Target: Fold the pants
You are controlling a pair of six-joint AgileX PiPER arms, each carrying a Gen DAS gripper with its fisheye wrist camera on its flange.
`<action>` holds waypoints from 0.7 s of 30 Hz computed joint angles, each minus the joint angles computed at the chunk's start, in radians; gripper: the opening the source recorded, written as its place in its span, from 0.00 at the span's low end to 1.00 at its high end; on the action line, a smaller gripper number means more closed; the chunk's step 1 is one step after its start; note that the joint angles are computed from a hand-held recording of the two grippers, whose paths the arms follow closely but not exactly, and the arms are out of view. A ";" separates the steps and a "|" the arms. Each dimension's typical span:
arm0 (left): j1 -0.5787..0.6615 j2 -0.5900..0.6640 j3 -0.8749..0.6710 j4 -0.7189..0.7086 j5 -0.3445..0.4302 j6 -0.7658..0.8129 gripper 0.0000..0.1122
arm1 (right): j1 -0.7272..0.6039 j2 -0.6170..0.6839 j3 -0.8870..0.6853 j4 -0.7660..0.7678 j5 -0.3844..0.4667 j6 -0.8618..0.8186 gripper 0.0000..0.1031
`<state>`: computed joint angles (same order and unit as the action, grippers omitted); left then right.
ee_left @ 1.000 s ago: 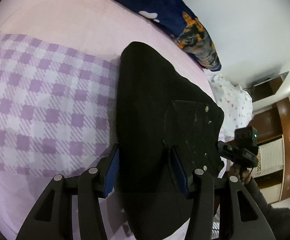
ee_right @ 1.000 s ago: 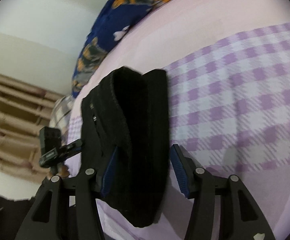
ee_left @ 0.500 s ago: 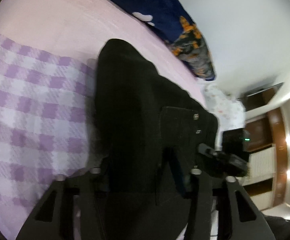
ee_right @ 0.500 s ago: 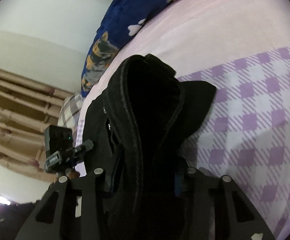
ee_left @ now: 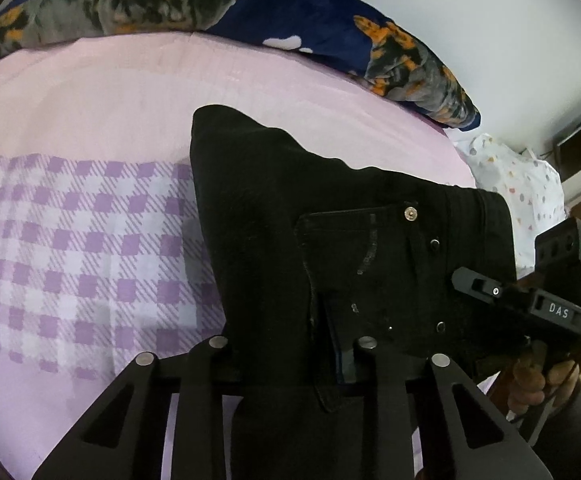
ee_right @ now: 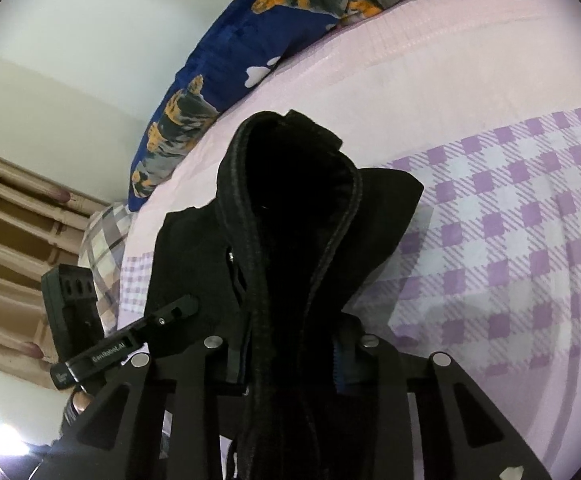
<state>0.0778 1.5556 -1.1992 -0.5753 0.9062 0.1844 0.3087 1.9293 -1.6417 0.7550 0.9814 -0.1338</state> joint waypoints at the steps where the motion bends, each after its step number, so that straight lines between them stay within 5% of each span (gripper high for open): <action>1: 0.002 -0.015 0.006 0.004 0.004 0.000 0.21 | 0.003 -0.008 0.005 0.004 -0.003 0.007 0.26; 12: 0.115 -0.187 0.089 0.020 0.074 0.021 0.19 | 0.101 -0.048 -0.002 0.003 -0.003 0.067 0.26; 21: 0.299 -0.204 0.055 0.037 0.136 0.101 0.18 | 0.215 0.102 -0.214 0.000 0.006 0.144 0.26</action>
<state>0.3770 1.3517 -1.1445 -0.5384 1.0418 0.2851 0.5239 2.0317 -1.8558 0.7553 0.9875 0.0105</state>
